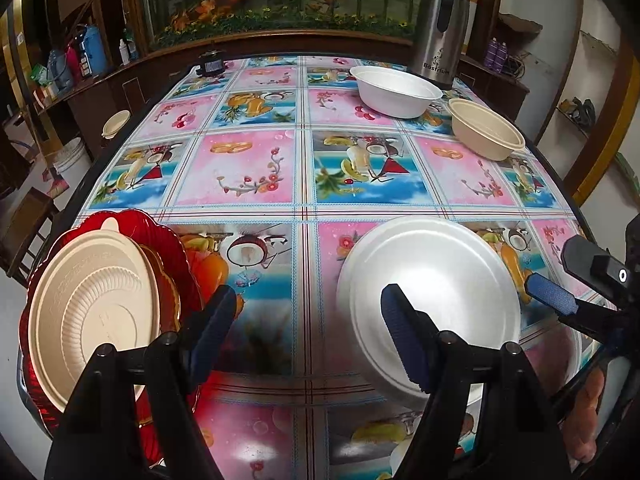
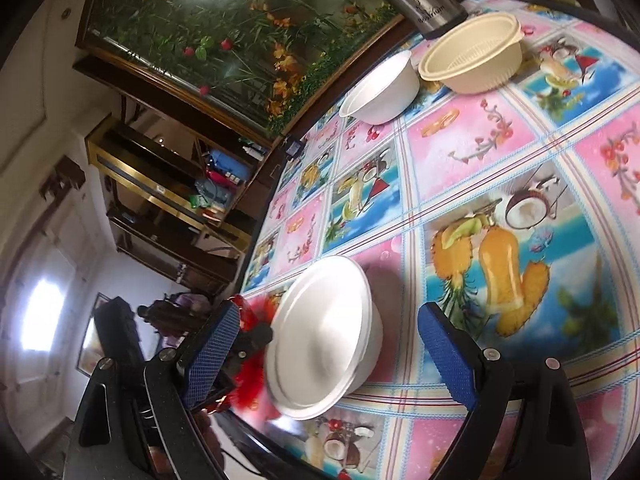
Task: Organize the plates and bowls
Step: 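Carry the white plate upright with the left tool over the stack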
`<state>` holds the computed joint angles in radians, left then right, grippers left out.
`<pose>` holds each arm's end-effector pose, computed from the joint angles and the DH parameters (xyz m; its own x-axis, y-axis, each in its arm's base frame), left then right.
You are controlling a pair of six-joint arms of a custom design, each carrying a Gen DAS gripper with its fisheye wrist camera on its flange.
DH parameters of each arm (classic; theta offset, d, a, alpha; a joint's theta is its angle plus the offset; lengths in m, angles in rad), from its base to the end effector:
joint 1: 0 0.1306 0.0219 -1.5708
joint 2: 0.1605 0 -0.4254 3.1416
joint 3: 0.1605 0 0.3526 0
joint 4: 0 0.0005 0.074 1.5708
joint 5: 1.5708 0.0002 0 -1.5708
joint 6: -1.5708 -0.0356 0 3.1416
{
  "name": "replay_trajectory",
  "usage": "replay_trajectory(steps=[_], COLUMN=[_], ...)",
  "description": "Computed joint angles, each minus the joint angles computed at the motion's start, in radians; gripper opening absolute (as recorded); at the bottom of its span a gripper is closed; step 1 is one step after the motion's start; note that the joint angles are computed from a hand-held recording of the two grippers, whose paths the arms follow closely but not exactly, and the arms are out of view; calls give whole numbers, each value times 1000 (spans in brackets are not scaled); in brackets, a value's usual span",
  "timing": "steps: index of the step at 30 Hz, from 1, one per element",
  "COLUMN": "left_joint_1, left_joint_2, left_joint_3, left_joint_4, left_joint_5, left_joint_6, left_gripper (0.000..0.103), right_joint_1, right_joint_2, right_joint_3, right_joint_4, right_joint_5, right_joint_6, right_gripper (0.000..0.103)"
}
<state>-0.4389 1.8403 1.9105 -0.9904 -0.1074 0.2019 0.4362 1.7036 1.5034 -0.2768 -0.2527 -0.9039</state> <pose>0.5600 -0.2592 0.4548 -0.7786 0.1453 -0.6105 0.2119 0.9766 -0.0379 0.5282 0.2555 0.4177 -0.7370 0.4958 -0.4593 -0.0506 0.6372 0.7690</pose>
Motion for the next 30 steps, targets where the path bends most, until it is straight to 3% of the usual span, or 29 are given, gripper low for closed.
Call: replay_trajectory(steps=[5, 9, 14, 27, 30], left_joint_1=[6, 4, -3, -8, -8], left_joint_2=[10, 21, 38, 62, 62], left_joint_3=[10, 20, 41, 66, 64], left_joint_4=[-14, -31, -59, -113, -114], left_joint_5=[13, 11, 23, 30, 33], left_joint_6=[10, 9, 6, 11, 14], left_gripper=[75, 75, 75, 75, 75], right_joint_1=[4, 20, 33, 30, 30], right_joint_2=[12, 24, 46, 77, 88], right_joint_3=[36, 77, 111, 114, 132], right_joint_4=[-58, -136, -162, -170, -212], right_joint_5=[-2, 42, 31, 0, 14], right_joint_6=[7, 57, 84, 1, -10], right_gripper=[93, 93, 93, 92, 90])
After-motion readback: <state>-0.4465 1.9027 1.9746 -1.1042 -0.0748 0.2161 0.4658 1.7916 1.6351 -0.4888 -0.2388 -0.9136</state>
